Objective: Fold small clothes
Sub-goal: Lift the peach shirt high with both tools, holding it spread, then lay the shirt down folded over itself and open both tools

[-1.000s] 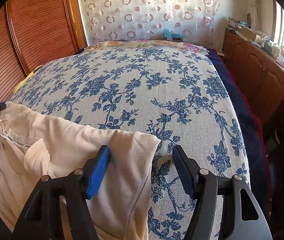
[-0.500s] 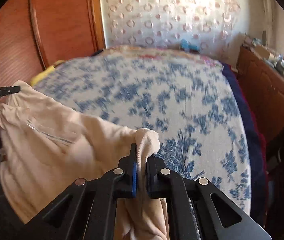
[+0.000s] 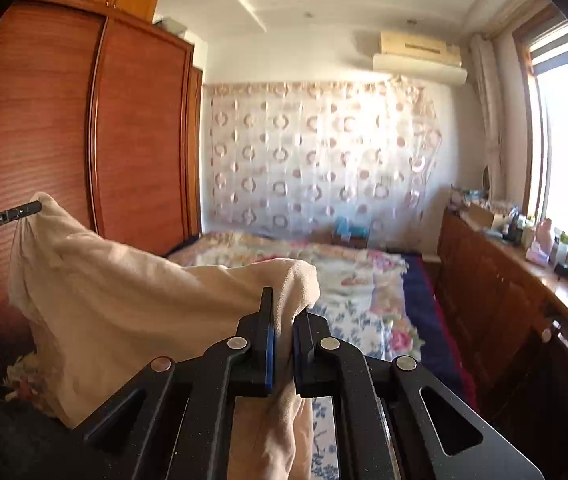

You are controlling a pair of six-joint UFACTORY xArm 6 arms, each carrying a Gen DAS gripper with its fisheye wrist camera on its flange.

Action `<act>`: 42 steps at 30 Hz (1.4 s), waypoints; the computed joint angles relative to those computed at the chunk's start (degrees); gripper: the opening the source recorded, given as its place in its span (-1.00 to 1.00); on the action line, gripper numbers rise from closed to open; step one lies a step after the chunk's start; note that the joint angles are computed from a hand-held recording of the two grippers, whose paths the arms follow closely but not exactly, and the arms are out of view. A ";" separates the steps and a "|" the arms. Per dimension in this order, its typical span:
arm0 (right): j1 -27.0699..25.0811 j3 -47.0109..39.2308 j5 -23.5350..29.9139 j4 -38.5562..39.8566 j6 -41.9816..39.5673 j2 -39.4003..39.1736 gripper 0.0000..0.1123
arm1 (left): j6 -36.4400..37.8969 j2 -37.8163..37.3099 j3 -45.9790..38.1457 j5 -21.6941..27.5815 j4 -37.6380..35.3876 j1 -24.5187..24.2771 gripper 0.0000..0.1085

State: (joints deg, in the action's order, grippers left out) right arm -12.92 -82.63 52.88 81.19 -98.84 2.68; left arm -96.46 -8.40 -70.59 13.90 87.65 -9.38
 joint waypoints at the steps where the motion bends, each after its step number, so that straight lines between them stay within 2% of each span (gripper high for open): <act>1: -0.66 -0.14 1.19 0.70 -0.07 -0.67 -0.89 | -1.36 -0.40 -0.22 0.41 1.60 -0.04 -0.83; 10: -2.20 0.38 4.19 6.10 -4.58 -5.97 -0.89 | -10.65 -3.36 -2.55 0.19 10.98 1.90 -0.83; 14: -2.80 -0.19 5.67 8.19 -5.59 -7.21 -0.89 | -9.06 -3.58 -4.25 1.23 10.93 1.86 -0.83; 20: -3.05 -1.83 6.63 11.91 -8.64 -4.90 -0.89 | -6.33 -2.43 -7.53 1.66 9.57 2.47 -0.83; 26: 0.36 1.38 2.10 14.09 -13.58 -5.02 -0.89 | -0.09 2.48 -12.39 3.59 5.05 3.35 -0.83; 32: 8.57 -10.15 -9.67 6.46 -6.32 3.97 -0.89 | 10.22 14.15 -23.15 4.83 -5.00 5.64 -0.83; 35: 13.13 -19.39 -15.88 -0.30 0.93 13.29 -0.89 | 16.24 21.68 -29.74 5.14 -10.68 7.14 -0.80; 36: 14.79 -22.85 -18.34 -3.17 3.46 16.75 -0.89 | 18.56 24.66 -32.15 5.22 -12.93 7.79 -0.74; 38: 17.62 -30.65 -22.03 -8.71 8.81 24.83 -0.89 | 22.10 30.12 -36.28 6.41 -16.18 8.68 -0.49; 39: 18.75 -35.01 -23.24 -14.63 14.22 29.05 -0.82 | 24.04 32.81 -38.17 7.71 -17.68 8.94 -0.38; 40: 20.09 -39.99 -25.31 -20.62 19.52 34.30 -0.57 | 26.92 35.27 -39.63 8.21 -20.59 9.39 -0.27; 41: 21.24 -44.41 -27.96 -26.62 25.37 39.01 -0.40 | 29.87 36.89 -40.13 8.20 -23.96 9.74 -0.21; 42: 21.73 -50.29 -28.59 -32.62 31.36 44.73 -0.13 | 33.33 38.18 -39.89 7.71 -28.28 10.15 -0.20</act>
State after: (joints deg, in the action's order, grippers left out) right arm 8.80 -132.92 24.29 48.57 -67.47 47.40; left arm -63.12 29.78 -110.48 21.61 59.37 0.77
